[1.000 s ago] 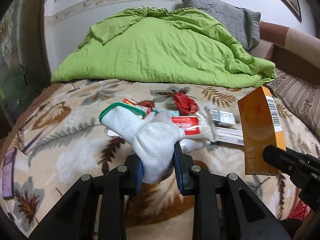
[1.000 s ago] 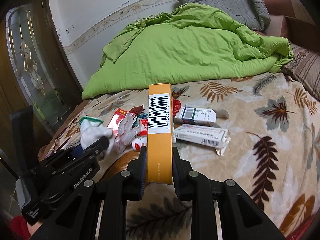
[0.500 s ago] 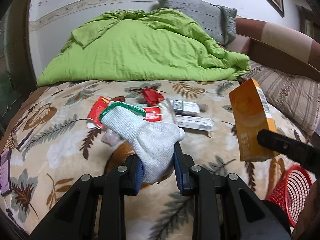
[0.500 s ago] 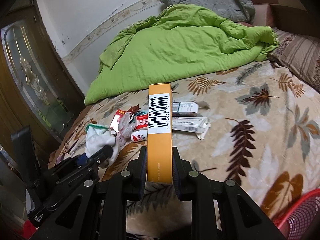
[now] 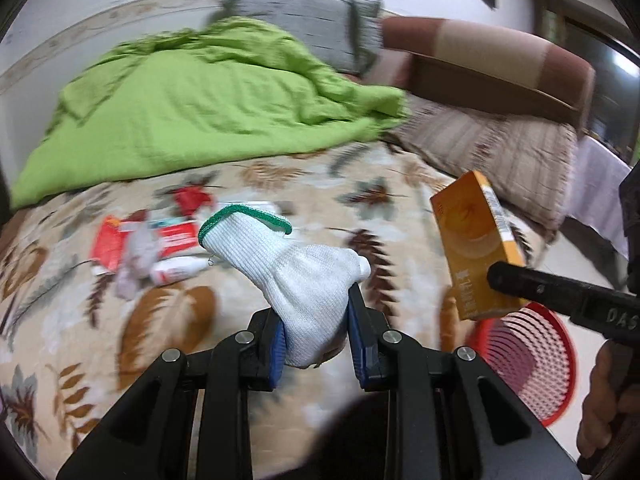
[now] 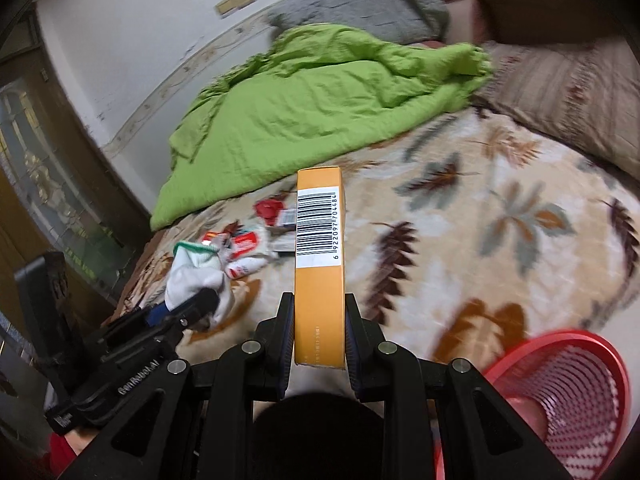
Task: Collect trash
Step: 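Carry the glove and orange box over the red mesh wastebasket, then open both tools to drop the glove and box into the basket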
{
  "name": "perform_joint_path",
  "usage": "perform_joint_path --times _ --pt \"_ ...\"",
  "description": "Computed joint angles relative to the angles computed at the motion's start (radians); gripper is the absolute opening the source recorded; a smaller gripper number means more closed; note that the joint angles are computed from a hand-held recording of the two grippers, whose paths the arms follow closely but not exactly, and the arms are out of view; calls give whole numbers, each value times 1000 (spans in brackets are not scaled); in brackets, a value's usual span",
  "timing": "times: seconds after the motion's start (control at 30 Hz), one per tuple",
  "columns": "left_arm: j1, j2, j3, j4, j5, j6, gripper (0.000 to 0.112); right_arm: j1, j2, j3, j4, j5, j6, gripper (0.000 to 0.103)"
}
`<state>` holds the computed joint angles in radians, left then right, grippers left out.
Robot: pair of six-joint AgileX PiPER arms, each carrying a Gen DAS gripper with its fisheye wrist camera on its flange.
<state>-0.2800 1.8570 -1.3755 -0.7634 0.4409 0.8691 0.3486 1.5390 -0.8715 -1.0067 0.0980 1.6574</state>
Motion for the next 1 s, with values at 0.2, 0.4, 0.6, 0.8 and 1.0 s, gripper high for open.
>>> perform_joint_path --times 0.2,0.4,0.6,0.8,1.0 --pt "-119 30 -66 31 134 -26 26 -58 -200 213 235 67 -184 24" --pt "-253 81 -126 37 285 -4 26 -148 -382 387 471 138 -376 24" --pt "-335 107 -132 86 303 -30 46 -247 -431 465 721 150 -615 32" --pt "-302 100 -132 69 295 -30 51 -239 -413 436 645 139 -546 49" --pt "-209 89 -141 78 283 -73 55 -175 -265 312 582 60 -508 51"
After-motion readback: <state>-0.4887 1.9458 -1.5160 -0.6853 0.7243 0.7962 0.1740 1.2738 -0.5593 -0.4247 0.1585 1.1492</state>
